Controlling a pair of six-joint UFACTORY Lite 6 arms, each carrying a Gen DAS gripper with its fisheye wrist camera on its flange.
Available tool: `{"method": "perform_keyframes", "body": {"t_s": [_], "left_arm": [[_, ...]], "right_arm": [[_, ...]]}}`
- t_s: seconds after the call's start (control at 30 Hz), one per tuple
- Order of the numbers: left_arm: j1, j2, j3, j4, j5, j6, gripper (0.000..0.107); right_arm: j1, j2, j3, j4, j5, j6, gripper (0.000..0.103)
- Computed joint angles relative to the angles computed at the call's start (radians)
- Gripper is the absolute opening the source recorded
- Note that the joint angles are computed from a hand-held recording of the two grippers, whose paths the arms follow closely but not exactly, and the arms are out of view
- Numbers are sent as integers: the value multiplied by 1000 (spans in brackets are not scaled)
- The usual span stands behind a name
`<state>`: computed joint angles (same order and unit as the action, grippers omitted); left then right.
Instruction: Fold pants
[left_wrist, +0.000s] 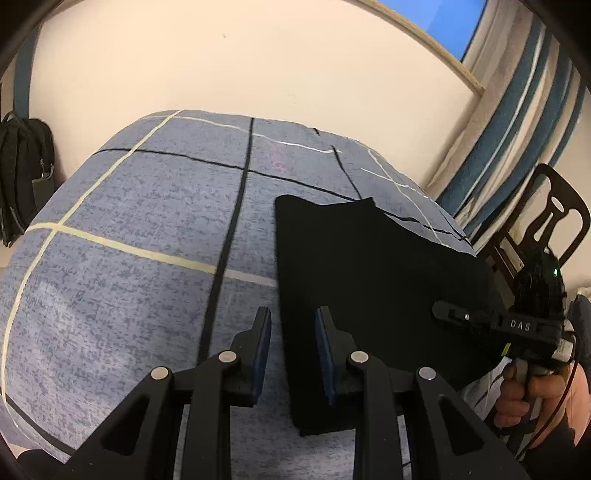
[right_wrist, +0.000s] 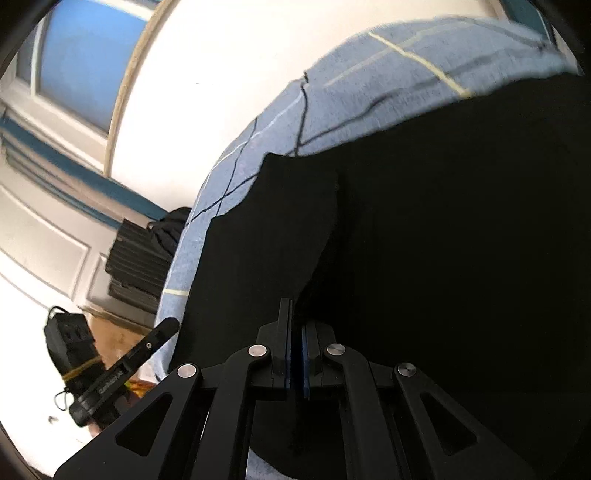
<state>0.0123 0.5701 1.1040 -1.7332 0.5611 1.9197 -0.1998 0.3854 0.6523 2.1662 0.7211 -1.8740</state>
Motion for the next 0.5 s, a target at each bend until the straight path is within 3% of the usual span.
{"method": "perform_keyframes", "body": {"t_s": [0.23,0.43,0.5], "left_arm": [[-28,3,15,38,-29,-33,29],[-46,20,42,40,-47,-38,29],[-64,33,80,48,-63,-60,29]], "right_arm": [[1,6,2,-2,-17,-10,3],[36,-178,-68,195,-236,-177,8],[30,-222,-81,177,-224,-171,8]]}}
